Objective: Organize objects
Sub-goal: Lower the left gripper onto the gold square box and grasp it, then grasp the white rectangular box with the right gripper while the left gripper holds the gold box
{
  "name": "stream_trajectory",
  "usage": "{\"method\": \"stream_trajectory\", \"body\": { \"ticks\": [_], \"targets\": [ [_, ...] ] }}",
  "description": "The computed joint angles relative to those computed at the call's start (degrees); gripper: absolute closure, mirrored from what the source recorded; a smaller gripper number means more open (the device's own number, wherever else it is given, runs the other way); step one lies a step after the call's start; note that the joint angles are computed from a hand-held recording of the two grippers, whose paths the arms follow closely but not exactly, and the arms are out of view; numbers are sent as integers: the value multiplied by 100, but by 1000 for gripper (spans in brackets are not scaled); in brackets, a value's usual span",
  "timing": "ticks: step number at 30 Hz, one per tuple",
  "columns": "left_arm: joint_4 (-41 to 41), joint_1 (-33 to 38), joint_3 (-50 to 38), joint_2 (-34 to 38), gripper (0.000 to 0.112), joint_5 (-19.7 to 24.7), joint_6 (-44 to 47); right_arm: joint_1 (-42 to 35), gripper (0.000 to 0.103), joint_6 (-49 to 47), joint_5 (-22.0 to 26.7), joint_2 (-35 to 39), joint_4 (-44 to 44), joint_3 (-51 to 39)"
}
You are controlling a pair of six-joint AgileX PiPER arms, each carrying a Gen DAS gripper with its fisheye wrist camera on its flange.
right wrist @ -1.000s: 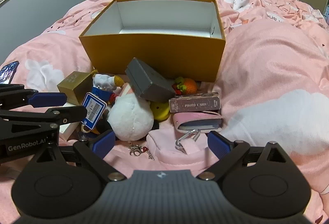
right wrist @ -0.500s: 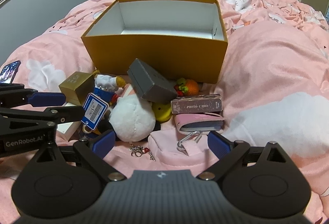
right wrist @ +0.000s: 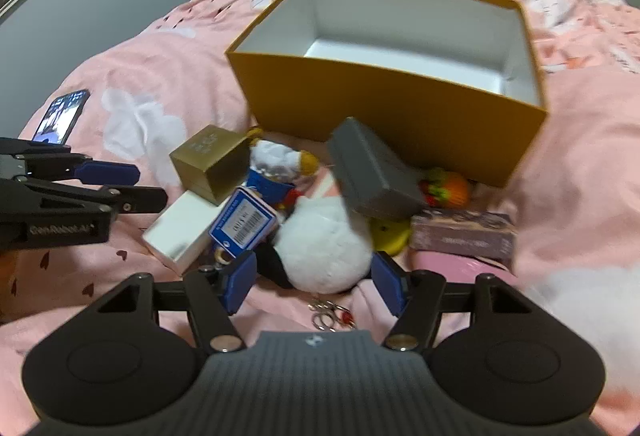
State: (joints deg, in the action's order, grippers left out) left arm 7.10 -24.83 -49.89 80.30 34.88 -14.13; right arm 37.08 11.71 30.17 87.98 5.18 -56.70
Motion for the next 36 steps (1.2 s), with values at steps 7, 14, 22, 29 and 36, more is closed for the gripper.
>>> {"method": "stream_trajectory", "body": {
  "ticks": [7, 14, 22, 29, 36],
  "targets": [
    [-337, 408, -325, 629, 56, -308, 186, -268, 42, -1606, 211, 718, 1330, -797],
    [-482, 558, -568, 988, 46, -488, 641, -314, 46, -1423, 201, 1201, 1040, -1303],
    [-478, 586, -725, 1348, 41, -676, 709, -470, 37, -2109, 282, 1431, 1729, -1471],
    [-1107, 797, -521, 1248, 45, -828, 1092, -468, 38, -2078, 203, 1476, 1952, -1465],
    [136, 760, -66, 314, 46, -802, -202, -281, 55, -2664, 790, 1733, 2541, -2002]
  ]
}}
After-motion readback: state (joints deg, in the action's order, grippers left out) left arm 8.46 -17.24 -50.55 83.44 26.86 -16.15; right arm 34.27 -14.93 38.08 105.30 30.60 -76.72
